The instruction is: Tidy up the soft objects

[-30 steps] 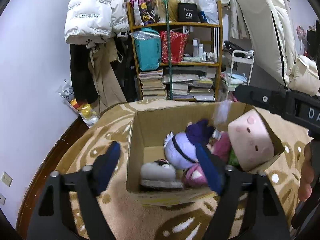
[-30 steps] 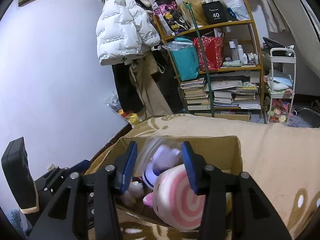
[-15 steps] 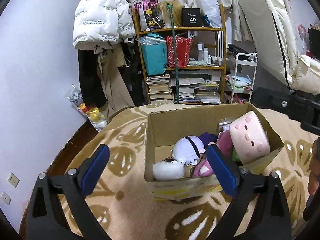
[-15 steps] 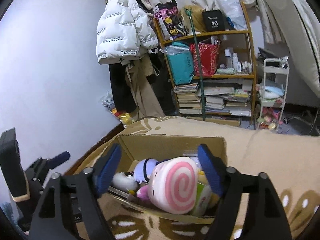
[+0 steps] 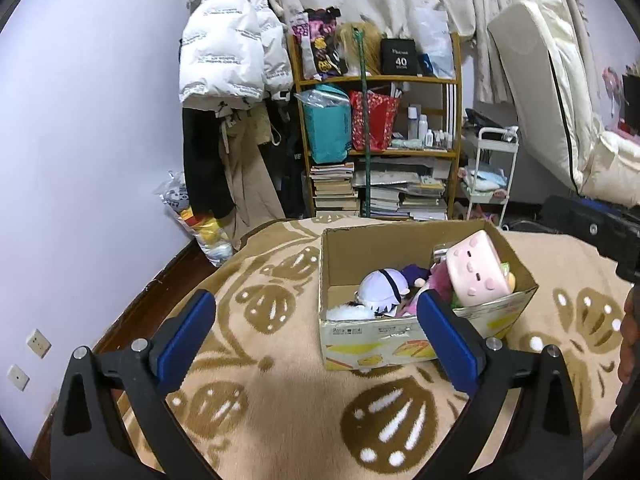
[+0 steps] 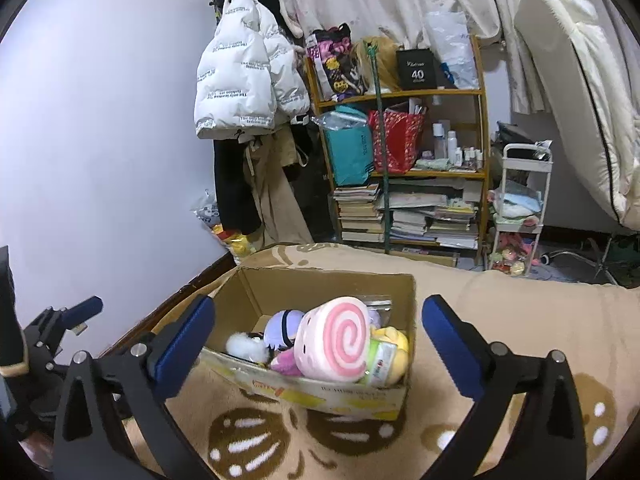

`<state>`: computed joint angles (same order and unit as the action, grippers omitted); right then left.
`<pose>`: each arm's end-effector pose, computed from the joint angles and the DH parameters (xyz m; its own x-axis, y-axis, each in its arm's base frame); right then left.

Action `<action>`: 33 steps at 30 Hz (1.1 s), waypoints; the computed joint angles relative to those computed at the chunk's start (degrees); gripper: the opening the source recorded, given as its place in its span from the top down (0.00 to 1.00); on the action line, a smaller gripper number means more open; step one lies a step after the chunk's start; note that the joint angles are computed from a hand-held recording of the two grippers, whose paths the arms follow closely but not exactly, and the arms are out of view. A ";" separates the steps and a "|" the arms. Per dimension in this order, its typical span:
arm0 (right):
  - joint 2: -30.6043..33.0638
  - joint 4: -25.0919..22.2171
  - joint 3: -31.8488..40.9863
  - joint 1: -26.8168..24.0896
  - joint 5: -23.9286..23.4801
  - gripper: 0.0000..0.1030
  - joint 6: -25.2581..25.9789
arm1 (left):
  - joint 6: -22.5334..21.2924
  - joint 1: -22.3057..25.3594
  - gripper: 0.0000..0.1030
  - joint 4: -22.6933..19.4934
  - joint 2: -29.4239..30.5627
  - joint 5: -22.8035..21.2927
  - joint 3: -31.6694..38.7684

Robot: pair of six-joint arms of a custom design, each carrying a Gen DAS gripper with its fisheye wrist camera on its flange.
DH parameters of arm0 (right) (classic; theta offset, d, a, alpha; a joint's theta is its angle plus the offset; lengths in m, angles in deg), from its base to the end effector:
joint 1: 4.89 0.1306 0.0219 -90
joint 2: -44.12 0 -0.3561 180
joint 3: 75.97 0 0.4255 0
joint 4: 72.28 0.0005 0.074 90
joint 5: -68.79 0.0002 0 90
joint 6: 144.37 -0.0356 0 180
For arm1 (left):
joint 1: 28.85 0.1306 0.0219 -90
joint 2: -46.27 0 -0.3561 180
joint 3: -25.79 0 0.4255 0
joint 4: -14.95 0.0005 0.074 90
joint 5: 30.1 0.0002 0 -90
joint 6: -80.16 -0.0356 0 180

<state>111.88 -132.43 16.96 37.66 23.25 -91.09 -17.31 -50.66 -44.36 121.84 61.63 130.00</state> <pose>0.2777 0.2203 0.5840 -0.3743 0.2357 -0.8968 0.2045 0.9643 0.1680 0.3715 -0.1504 0.6233 -0.4181 0.3073 -0.8548 0.4537 0.8859 0.0966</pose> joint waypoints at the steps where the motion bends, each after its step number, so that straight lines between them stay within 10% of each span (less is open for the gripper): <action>1: -0.07 -0.75 0.22 0.53 0.76 0.00 -0.35 | 0.23 0.14 0.03 -0.22 -0.47 -0.02 -0.07; 33: -2.10 -23.61 1.49 15.85 21.15 0.00 -20.52 | -0.83 3.34 0.03 -1.07 -12.05 1.94 -7.83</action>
<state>109.78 -156.04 18.45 53.51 44.41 -111.61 -18.14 -47.32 -45.43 109.79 63.57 122.17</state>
